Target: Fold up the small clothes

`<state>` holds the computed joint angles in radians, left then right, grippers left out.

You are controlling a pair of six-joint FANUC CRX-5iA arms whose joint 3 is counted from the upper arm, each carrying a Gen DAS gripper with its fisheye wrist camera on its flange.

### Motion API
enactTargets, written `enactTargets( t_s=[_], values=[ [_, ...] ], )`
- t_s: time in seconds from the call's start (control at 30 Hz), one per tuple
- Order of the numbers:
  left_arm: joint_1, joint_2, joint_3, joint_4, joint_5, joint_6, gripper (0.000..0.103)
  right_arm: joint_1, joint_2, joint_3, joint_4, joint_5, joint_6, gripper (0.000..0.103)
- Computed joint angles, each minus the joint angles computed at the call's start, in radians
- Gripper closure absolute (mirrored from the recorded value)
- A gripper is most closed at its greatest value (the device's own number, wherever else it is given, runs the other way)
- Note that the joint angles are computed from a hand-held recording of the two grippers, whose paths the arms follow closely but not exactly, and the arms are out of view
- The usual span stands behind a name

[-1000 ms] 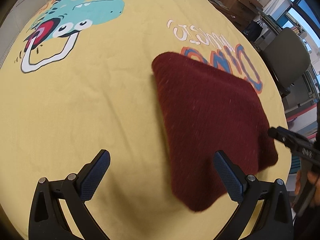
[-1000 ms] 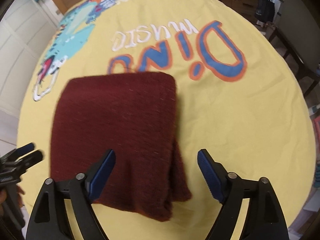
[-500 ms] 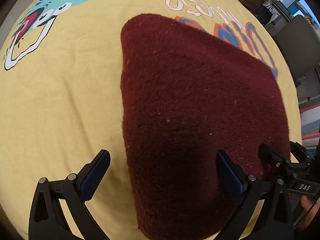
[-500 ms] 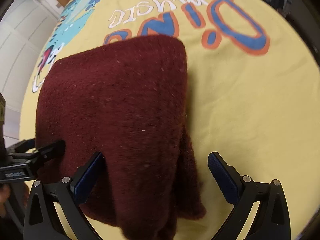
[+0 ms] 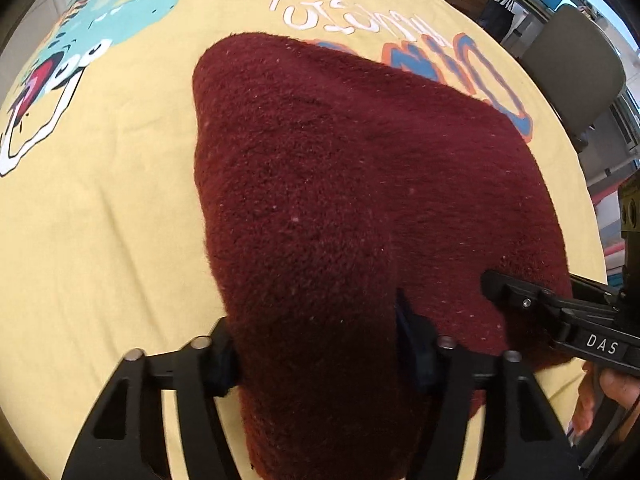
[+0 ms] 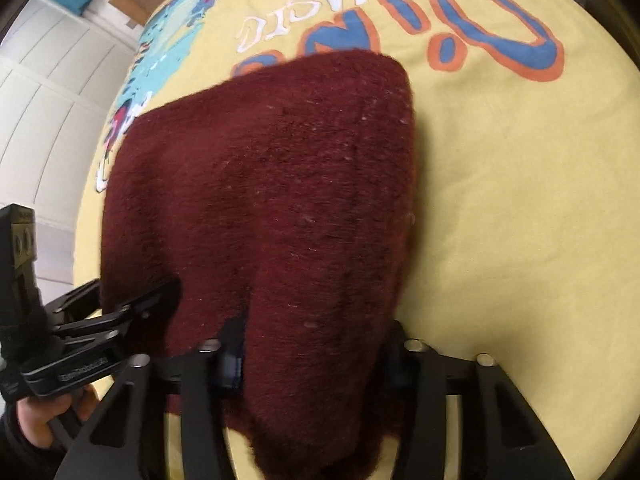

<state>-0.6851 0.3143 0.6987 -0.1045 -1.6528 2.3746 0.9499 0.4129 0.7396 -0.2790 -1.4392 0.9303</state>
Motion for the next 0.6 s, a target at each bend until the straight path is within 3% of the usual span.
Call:
enactTargets(
  t_s=[0.13, 0.23, 0.47, 0.6],
  values=[
    [0.021, -0.037, -0.033, 0.031, 0.039, -0.018, 0.061, 0.037, 0.024, 0.078, 0.068, -0.064, 0.006, 0.068],
    [0.038, -0.096, -0.072, 0.058, 0.098, -0.031, 0.062, 0.046, 0.01, 0.091, 0.095, -0.049, 0.004, 0.069],
    [0.062, -0.185, -0.045, 0.038, 0.088, -0.102, 0.062, 0.102, 0.029, 0.223, 0.143, -0.059, 0.003, 0.069],
    [0.094, -0.272, -0.119, 0.017, 0.083, -0.119, 0.062, 0.147, 0.101, 0.352, 0.158, -0.099, -0.004, 0.069]
  ],
)
